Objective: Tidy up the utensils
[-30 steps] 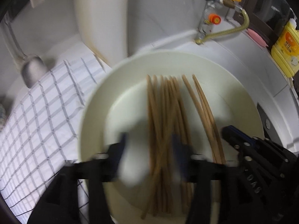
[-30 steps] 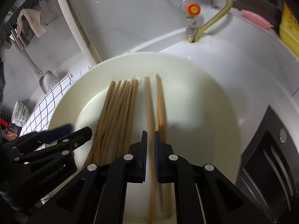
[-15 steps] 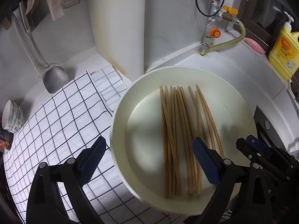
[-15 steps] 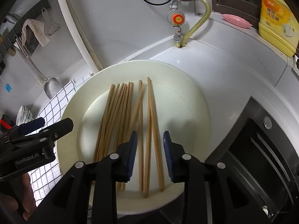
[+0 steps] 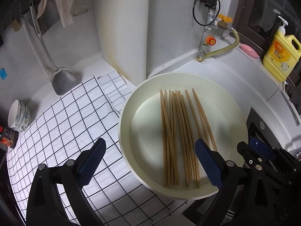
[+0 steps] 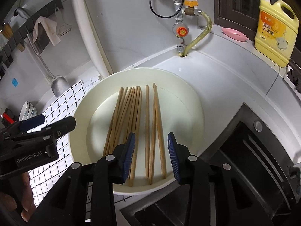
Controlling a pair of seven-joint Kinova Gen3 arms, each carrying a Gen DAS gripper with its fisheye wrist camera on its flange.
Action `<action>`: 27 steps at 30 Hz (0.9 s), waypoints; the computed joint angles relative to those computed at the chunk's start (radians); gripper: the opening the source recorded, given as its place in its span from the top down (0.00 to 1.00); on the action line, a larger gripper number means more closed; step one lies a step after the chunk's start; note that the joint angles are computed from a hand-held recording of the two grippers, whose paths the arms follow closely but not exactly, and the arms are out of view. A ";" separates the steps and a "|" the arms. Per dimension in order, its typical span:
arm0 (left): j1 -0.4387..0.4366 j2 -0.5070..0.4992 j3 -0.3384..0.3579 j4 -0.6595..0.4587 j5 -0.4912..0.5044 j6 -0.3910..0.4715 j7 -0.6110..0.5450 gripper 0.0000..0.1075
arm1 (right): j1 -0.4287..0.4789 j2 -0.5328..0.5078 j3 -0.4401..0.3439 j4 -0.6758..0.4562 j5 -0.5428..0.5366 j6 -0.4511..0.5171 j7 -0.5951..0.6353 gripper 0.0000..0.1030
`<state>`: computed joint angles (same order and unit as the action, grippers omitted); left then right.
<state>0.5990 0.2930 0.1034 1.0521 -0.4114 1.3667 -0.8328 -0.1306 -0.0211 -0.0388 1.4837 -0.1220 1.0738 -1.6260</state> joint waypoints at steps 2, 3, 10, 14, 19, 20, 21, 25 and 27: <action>0.001 -0.004 -0.001 -0.001 0.001 0.006 0.006 0.13 | -0.002 -0.004 -0.001 -0.001 -0.001 0.006 0.000 0.66; 0.003 -0.006 0.000 0.000 -0.001 0.008 0.008 0.13 | -0.003 -0.007 -0.003 0.000 0.003 0.008 -0.002 0.66; 0.006 -0.020 0.003 0.005 -0.016 0.018 0.030 0.13 | -0.013 -0.020 -0.009 -0.006 0.016 0.020 -0.013 0.65; 0.005 -0.028 0.006 0.009 -0.020 0.020 0.041 0.13 | -0.017 -0.027 -0.011 -0.009 0.022 0.023 -0.017 0.65; 0.004 -0.034 0.011 0.013 -0.023 0.021 0.048 0.13 | -0.024 -0.032 -0.016 -0.014 0.032 0.029 -0.026 0.63; 0.005 -0.036 0.011 0.015 -0.024 0.020 0.051 0.13 | -0.025 -0.033 -0.017 -0.015 0.033 0.030 -0.026 0.63; 0.005 -0.037 0.012 0.015 -0.024 0.020 0.053 0.13 | -0.027 -0.035 -0.017 -0.016 0.035 0.030 -0.027 0.63; 0.003 -0.042 0.014 0.021 -0.026 0.020 0.059 0.13 | -0.030 -0.039 -0.018 -0.016 0.039 0.029 -0.032 0.63; 0.004 -0.042 0.015 0.019 -0.029 0.024 0.064 0.13 | -0.030 -0.039 -0.018 -0.017 0.039 0.030 -0.030 0.63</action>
<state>0.6032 0.2513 0.1186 1.0713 -0.4407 1.3907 -0.7691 -0.1606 -0.0597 -0.0565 1.4668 -0.0834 1.1041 -1.6563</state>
